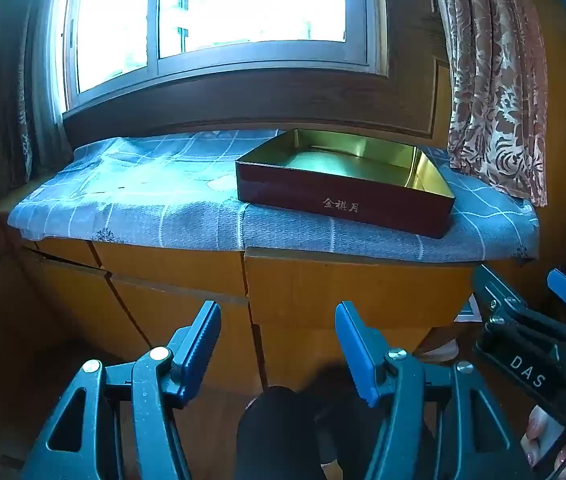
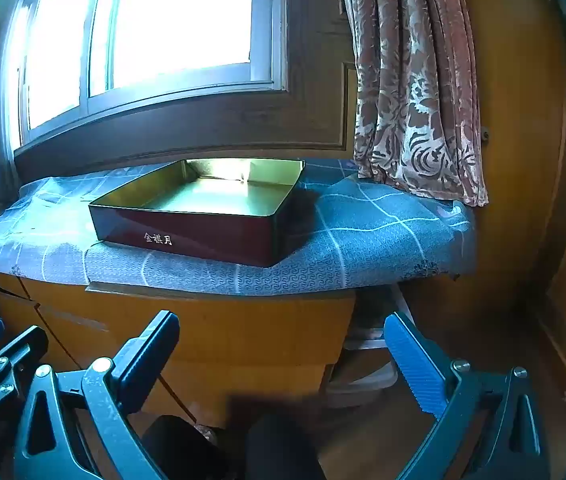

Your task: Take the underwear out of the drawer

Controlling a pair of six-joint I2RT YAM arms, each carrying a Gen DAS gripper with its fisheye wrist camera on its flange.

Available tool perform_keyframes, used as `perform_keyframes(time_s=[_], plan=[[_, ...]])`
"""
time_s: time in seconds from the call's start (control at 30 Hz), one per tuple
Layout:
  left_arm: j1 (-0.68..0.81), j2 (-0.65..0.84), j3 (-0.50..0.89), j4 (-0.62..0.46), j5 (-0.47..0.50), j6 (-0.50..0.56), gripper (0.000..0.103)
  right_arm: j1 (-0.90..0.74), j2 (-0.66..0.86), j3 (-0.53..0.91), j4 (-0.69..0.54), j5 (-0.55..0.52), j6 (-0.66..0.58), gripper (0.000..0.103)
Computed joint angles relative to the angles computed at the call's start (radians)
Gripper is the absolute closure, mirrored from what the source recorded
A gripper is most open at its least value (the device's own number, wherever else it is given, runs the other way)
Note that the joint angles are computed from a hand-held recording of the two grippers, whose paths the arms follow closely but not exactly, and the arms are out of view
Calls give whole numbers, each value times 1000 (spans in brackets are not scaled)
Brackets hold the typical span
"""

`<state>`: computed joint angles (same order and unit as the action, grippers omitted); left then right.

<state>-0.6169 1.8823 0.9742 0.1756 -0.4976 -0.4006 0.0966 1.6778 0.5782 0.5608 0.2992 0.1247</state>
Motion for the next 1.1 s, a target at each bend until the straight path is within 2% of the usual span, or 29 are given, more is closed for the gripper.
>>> perform_keyframes(time_s=[0.53, 0.57, 1.1], plan=[[1, -4, -2, 1, 0, -2, 43, -22, -9, -15, 11, -31, -18, 0], [2, -5, -4, 3, 0, -2, 43, 1, 5, -3, 6, -1, -9, 0], [9, 1, 3, -13, 2, -12, 43, 4, 2, -8, 10, 3, -15, 0]])
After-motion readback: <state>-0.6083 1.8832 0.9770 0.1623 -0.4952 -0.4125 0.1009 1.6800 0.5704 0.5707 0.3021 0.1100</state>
